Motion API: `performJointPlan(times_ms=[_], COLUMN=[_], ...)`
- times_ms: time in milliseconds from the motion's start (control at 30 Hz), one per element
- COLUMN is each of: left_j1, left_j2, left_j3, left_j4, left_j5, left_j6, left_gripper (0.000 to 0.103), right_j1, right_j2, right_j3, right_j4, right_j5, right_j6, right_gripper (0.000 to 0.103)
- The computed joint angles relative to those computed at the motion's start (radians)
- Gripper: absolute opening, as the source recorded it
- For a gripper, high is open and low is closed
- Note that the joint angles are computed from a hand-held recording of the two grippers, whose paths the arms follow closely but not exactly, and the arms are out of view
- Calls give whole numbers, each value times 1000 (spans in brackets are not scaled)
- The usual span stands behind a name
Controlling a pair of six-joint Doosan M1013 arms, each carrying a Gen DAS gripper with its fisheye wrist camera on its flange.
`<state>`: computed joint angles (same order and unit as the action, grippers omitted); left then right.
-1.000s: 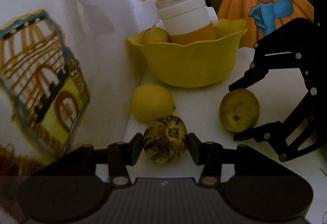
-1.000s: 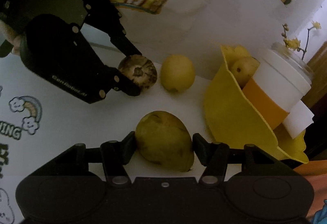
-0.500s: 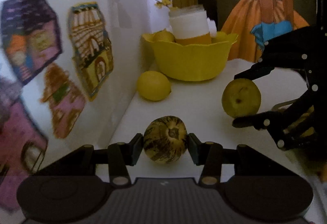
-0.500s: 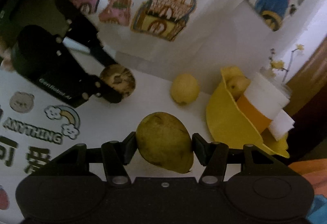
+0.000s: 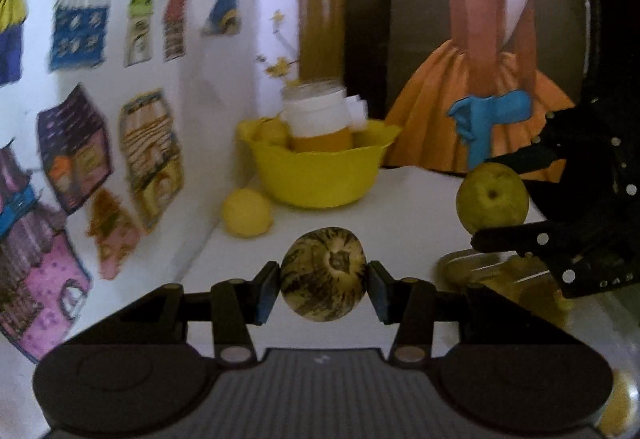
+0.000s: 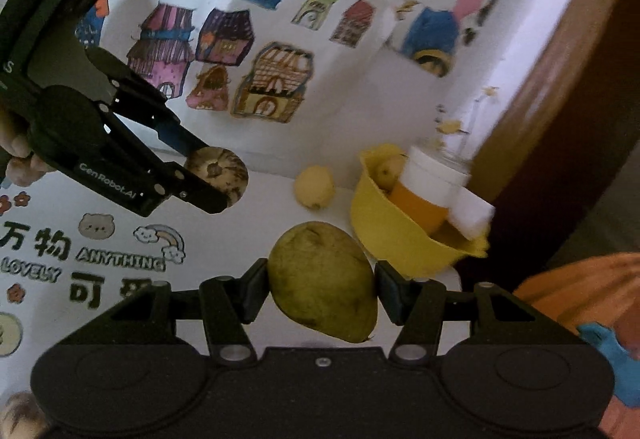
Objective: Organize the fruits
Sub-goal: 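Carry the striped melon and pear to the metal tray and lower them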
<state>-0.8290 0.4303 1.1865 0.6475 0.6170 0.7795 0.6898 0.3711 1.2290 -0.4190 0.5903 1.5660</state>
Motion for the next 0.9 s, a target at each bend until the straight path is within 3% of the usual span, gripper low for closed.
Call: performJointPlan(times_ms=[333,600,900], left_j1=[-50,-73,-88], left_j2=[27,55,69], left_j3=[-49,-93,-102], left_j4=[-122,-233,-395], left_j5=[-42,-51,-73], left_j6=[107,213,379], left_gripper=[51,51,51], right_j1=[11,27,65], right_j2=[-136,-236,-300], right_j3=[167,294,390], right_j4=[-142,-162,-135], right_j5=[2,27,35], right_j6=[212,311,363], right_gripper=[57,57,57])
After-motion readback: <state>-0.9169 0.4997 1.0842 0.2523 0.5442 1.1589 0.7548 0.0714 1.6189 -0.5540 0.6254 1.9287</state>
